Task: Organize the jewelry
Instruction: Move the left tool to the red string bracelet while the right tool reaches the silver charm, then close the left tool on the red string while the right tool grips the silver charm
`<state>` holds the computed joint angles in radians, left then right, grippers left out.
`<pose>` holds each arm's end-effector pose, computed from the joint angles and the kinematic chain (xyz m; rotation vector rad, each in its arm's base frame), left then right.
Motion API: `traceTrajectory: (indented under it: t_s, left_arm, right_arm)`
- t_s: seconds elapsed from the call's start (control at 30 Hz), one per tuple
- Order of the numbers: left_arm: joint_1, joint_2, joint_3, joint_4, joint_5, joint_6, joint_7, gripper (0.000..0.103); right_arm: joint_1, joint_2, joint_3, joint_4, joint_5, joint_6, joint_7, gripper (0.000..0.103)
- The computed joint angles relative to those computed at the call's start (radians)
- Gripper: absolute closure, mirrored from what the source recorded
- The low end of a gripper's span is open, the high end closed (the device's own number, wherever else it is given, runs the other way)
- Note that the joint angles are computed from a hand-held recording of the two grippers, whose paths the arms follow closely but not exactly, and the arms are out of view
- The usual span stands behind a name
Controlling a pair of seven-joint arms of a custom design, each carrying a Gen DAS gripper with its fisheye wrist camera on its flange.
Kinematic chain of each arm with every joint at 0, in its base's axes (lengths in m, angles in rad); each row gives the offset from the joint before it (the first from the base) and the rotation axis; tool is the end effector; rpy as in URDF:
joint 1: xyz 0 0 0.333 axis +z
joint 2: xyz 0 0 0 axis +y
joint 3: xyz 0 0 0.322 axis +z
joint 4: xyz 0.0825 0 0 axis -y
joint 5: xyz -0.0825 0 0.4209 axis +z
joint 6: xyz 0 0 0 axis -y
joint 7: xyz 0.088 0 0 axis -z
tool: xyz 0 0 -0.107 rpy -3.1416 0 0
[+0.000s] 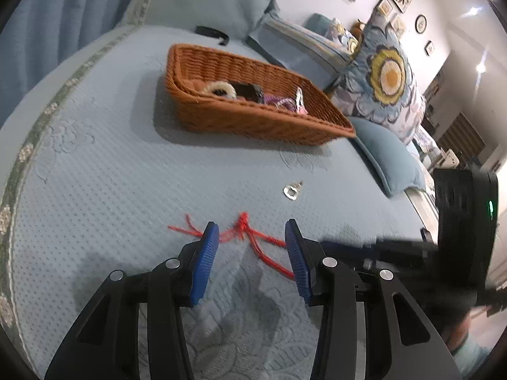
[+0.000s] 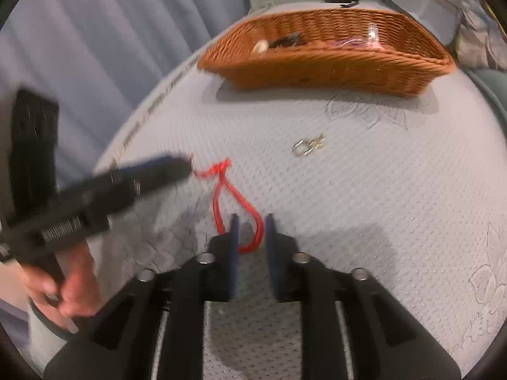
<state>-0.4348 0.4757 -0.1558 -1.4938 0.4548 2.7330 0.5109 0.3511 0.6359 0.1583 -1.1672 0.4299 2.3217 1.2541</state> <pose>0.6484 -0.4265 0.4787 -2.0586 1.7363 -1.0962 0.7265 0.3698 0.4837 -2.1402 1.1884 0.0423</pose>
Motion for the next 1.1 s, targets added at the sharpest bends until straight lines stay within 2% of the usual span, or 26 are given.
traceTrajectory:
  t_s: [0.03,0.13,0.37,0.47,0.53,0.6,0.67,0.77,0.83,0.97,1.03,1.1]
  left_arm:
    - [0.005,0.001,-0.009,0.0,-0.009,0.0,0.011,0.062]
    - [-0.016,0.02,-0.007,0.035,-0.003,-0.036,0.024,0.062]
    - [-0.149,0.153,0.046,0.274,0.128,-0.386,0.048,0.064]
    - [-0.168,0.153,0.049,0.29,0.167,-0.466,0.081,0.067]
    - [-0.162,0.124,0.043,0.257,0.173,-0.488,0.092,0.069]
    - [-0.143,0.077,0.034,0.193,0.174,-0.485,0.092,0.071]
    - [-0.096,0.011,0.013,0.09,0.146,-0.415,0.085,0.072]
    - [-0.046,-0.041,-0.01,0.0,0.103,-0.31,0.048,0.074]
    - [-0.033,-0.041,-0.017,-0.006,0.09,-0.285,0.044,0.074]
    - [-0.035,-0.011,-0.024,0.032,0.084,-0.277,0.062,0.073]
    - [-0.048,0.007,-0.017,0.058,0.094,-0.296,0.068,0.072]
    - [-0.066,0.025,-0.01,0.087,0.114,-0.324,0.078,0.072]
  right_arm:
    - [0.006,0.007,-0.013,0.007,-0.011,0.013,0.02,0.071]
    - [-0.012,0.068,-0.01,0.095,0.001,-0.026,0.063,0.071]
    - [0.01,0.238,-0.014,0.355,-0.03,-0.095,0.138,0.071]
    - [0.02,0.274,-0.019,0.41,-0.049,-0.091,0.157,0.071]
    - [0.024,0.287,-0.021,0.426,-0.064,-0.073,0.161,0.071]
    - [0.02,0.251,-0.014,0.356,-0.054,-0.024,0.148,0.071]
    - [0.009,0.232,-0.003,0.315,-0.032,0.011,0.159,0.071]
    - [-0.008,0.234,0.01,0.317,-0.005,-0.001,0.183,0.071]
    - [-0.031,0.198,0.026,0.257,0.032,0.012,0.182,0.071]
    - [-0.027,0.161,0.014,0.204,0.024,0.011,0.165,0.071]
    - [0.007,0.184,-0.008,0.243,-0.024,0.018,0.155,0.071]
    - [0.019,0.231,0.003,0.315,-0.042,-0.005,0.112,0.071]
